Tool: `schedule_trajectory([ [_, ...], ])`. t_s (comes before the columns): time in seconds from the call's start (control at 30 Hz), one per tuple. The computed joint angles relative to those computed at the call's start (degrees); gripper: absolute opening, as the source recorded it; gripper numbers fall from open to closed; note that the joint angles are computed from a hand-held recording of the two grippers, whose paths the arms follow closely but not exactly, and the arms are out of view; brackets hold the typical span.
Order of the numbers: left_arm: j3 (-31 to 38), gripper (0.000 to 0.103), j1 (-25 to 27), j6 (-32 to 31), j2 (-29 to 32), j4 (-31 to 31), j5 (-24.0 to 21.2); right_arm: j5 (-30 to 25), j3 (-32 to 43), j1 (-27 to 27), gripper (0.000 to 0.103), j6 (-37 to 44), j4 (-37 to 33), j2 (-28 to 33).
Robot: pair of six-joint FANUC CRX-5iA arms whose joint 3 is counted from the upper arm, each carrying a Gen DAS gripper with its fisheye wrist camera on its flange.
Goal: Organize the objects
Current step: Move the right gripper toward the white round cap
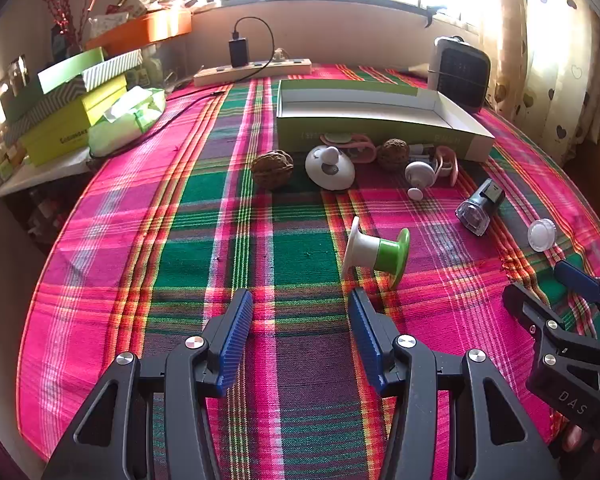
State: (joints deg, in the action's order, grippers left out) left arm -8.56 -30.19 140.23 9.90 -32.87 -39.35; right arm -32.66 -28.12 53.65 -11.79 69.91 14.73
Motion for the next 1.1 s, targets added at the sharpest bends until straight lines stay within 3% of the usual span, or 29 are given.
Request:
schedule_trajectory([
  [0.93,-0.94,0.048,0.27,-1.19,-0.57,0.70,1.02,0.99,-0.56,0.21,0.081,1.03,-0.24,-0.67],
  [1.1,-2.40,0.048,1.82,-4.46,-1.37,3.73,3.12,3.18,-1.47,-0.55,0.081,2.81,-0.71,-1.71],
])
